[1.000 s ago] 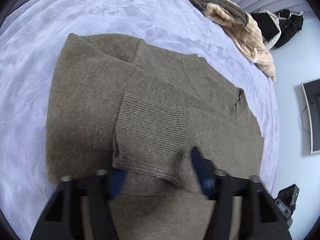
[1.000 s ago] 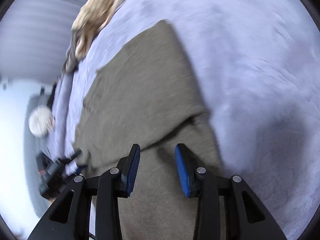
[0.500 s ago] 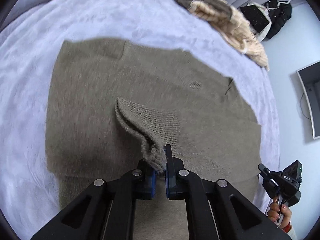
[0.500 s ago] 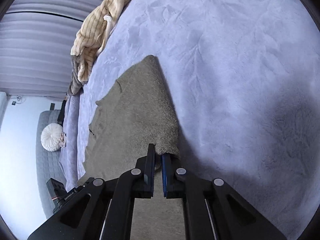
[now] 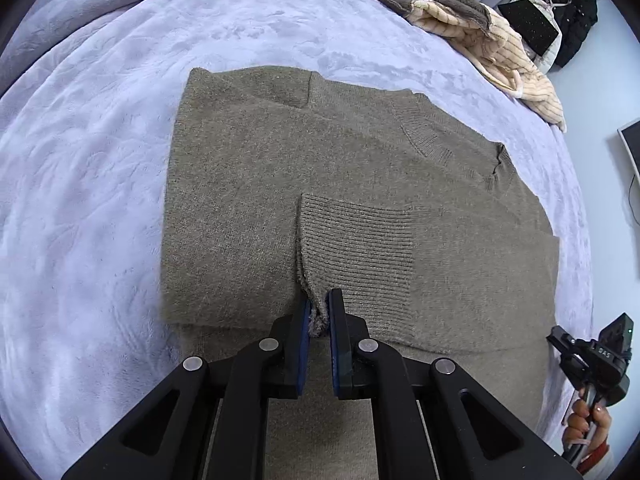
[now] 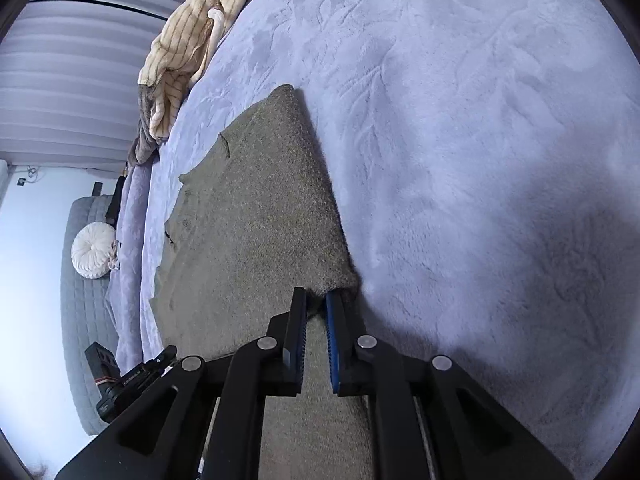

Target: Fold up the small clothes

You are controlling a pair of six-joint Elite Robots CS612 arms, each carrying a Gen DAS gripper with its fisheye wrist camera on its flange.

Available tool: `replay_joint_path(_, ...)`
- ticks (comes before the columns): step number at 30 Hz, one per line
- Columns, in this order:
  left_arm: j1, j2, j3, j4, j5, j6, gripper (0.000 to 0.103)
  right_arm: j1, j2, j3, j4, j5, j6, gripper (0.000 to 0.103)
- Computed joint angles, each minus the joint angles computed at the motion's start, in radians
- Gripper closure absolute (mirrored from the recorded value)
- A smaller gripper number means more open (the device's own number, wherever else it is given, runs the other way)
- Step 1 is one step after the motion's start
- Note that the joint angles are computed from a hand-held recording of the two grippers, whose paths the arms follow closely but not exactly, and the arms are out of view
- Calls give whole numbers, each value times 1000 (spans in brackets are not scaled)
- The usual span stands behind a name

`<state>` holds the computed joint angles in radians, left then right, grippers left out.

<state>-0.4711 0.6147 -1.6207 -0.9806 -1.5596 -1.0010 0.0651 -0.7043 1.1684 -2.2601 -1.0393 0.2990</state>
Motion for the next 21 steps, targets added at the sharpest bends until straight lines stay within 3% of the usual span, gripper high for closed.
replay_joint_path(4, -8, -7, 1, 23, 17, 12, 95, -9, -27, 38, -29, -23, 23, 65)
replay_joint_path(5, -9, -7, 0, 26, 18, 12, 95, -13, -30, 48, -44, -10, 33, 64)
replay_joint_path(12, -13, -11, 6, 36, 28, 1, 95, -21, 18, 20, -71, 93, 97, 65)
replay_joint_path(13, -13, -12, 6, 38, 28, 0, 95, -18, 26, 8, -53, 90, 97, 84)
replay_joint_path(14, -14, -14, 8, 38, 30, -2, 95, -12, 31, -10, -26, 69, 80, 87)
replay_joint_path(18, -17, -13, 6, 40, 35, 7, 95, 5, 20, -29, 11, -20, -41, 87)
replay_joint_path(21, -17, -10, 3, 46, 32, 0, 95, 6, 28, -37, 47, -44, -56, 87)
